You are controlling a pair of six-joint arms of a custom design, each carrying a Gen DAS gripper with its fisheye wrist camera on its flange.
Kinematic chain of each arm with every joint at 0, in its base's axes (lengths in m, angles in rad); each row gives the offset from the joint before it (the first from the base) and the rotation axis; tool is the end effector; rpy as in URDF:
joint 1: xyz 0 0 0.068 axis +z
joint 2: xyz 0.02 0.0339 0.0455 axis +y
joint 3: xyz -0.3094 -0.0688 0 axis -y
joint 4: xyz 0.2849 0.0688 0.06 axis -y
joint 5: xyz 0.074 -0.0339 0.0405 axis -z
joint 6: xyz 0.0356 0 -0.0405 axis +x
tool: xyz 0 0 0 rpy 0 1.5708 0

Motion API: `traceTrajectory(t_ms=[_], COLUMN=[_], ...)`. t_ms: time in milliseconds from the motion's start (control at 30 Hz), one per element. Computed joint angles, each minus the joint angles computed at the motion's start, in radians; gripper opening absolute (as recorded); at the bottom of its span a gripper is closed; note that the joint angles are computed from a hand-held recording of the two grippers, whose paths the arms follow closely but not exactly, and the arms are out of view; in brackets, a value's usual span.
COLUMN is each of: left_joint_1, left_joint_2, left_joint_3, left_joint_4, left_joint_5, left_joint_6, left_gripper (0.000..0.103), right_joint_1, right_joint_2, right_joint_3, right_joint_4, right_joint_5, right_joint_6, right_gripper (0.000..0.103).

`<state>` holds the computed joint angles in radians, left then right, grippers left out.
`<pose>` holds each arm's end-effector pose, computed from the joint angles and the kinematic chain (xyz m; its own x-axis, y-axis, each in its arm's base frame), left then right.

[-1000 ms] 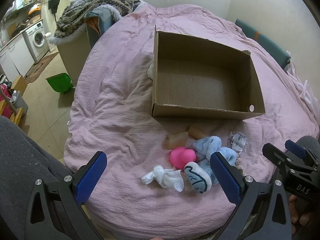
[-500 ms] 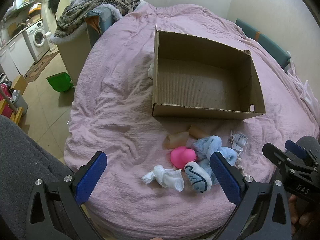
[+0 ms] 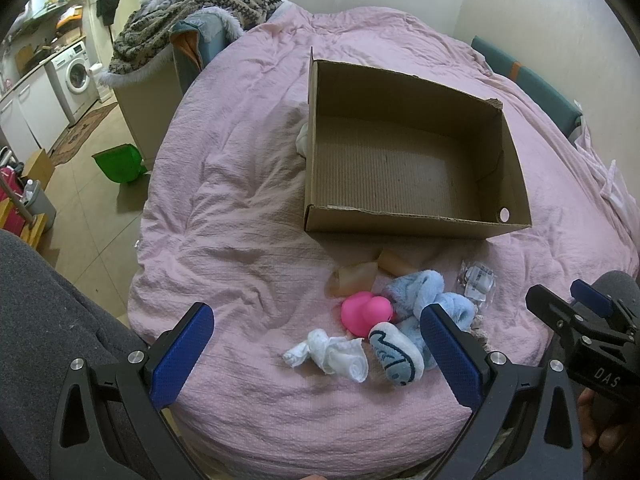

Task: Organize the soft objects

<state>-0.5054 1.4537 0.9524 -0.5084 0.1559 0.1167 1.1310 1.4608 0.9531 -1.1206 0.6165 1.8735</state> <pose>0.2779 -0.1601 0.2441 -0.6717 0.5031 -0.5438 0.6331 0.7710 -0.0686 0.1286 0.2249 0.2321 -0.5915 0.5722 -0.5681 0.6300 0.7677 0.1172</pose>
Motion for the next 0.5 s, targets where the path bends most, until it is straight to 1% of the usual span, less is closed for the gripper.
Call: traceTrajectory(t_ms=[500], left_joint_1=[0.000], left_joint_2=[0.000], left_joint_3=[-0.001], left_joint_4=[0.001], left_joint_5=[0.000], left_joint_6=[0.000], left_gripper=[0.103], right_joint_1=[-0.001], right_joint_2=[-0.001], right_joint_3=[0.001], right_joint_4=[0.000], right_joint_5=[-0.002], right_joint_6=[0.001], right_gripper=[0.103])
